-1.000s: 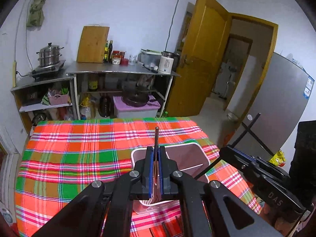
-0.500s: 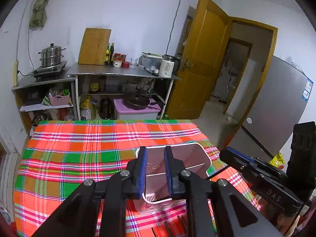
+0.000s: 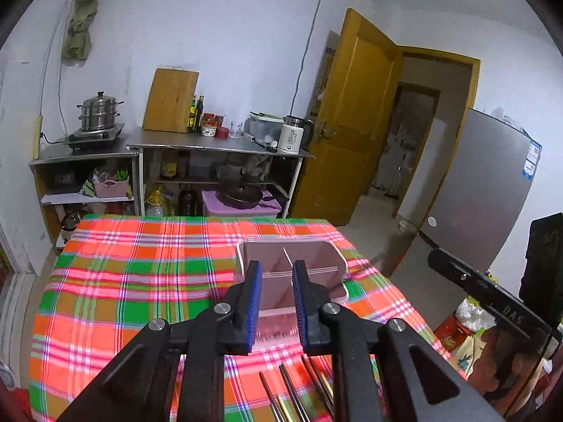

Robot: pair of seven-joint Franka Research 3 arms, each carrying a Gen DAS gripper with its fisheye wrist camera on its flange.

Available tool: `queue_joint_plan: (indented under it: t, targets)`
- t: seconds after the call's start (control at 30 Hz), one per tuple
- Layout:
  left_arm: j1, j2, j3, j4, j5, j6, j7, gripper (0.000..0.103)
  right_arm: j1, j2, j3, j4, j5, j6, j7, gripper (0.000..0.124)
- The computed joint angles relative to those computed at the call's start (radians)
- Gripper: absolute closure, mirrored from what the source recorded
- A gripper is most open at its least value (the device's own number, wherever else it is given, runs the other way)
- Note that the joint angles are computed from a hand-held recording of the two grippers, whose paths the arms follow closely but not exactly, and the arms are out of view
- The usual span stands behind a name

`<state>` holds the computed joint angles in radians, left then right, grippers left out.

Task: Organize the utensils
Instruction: 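Move both tools back down to the remaining chopsticks on the tablecloth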

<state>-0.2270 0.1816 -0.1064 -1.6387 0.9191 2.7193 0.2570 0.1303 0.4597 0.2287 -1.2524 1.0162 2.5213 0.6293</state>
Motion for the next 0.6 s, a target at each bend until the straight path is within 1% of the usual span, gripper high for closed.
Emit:
queue_joint_plan:
  t: [0.1, 0.27, 0.4, 0.5, 0.6]
  targets:
    - [-0.01, -0.031, -0.007, -0.071, 0.023, 0.014, -0.044, 0.086, -0.027, -0.072, 0.004, -0.125, 0.054, -0.002, -0.07, 0.11]
    - [-0.015, -0.052, -0.034, -0.186, 0.02, 0.033, -0.1, 0.085, -0.011, -0.139, -0.038, -0.273, 0.064, -0.015, -0.104, 0.11]
    - [-0.017, -0.037, -0.047, -0.246, -0.04, 0.059, -0.104, 0.085, 0.004, -0.155, -0.065, -0.347, 0.041, -0.038, -0.087, 0.11]
    - [-0.014, -0.012, -0.055, -0.27, -0.124, 0.068, -0.065, 0.081, 0.007, -0.156, -0.078, -0.38, 0.028, -0.055, -0.075, 0.11]
    - [-0.022, 0.003, -0.054, -0.288, -0.171, 0.076, -0.046, 0.08, 0.007, -0.157, -0.084, -0.4, 0.023, -0.061, -0.077, 0.11]
